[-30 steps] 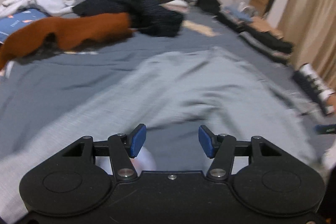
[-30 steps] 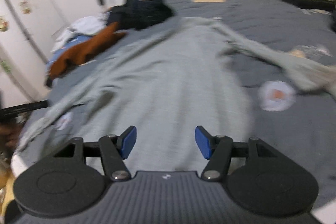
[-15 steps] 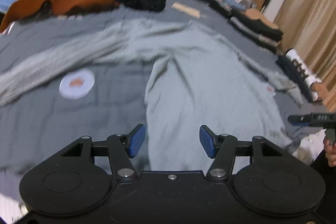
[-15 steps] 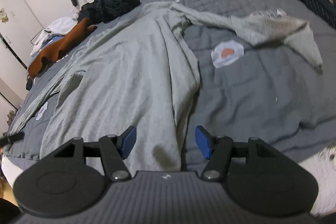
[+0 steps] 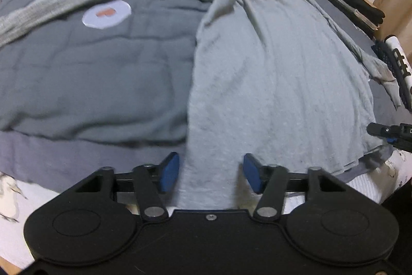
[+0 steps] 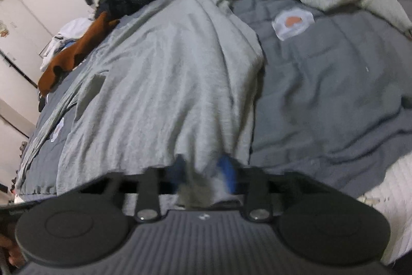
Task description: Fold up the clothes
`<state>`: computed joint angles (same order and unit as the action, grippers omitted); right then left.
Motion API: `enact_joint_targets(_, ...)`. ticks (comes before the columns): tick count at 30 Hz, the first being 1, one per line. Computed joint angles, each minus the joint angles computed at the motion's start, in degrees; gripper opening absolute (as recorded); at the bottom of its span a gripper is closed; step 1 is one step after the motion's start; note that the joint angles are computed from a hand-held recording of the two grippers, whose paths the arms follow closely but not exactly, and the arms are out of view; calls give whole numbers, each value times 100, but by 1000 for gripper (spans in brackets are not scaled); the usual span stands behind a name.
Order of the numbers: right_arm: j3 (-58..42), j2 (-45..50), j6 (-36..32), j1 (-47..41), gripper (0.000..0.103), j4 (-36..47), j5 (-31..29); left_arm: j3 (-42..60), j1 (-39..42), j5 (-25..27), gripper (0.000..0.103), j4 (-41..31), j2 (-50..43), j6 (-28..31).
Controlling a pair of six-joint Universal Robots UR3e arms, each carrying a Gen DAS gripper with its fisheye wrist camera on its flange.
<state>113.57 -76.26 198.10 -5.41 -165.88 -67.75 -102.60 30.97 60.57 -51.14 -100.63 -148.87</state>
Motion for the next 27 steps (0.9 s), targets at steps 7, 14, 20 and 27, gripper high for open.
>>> enact_joint_targets(7,530,-1534,-391,-814,2,841,988,-9,507,-820,9,-1302,631,688)
enact_joint_targets(14,-177,-2836,-2106,-1055,2,3218,773,361,919,-983,8,-2771,1254,1475)
enact_joint_targets(20,-534,-2495,-2475,-780,8,3904,245,584,776,-368,10,-2993,1314,1412)
enact_joint_targets(27,439,-2889,-2366,-1138,41,2573,95,-179,890,-1247,48,-2494,2118,1804)
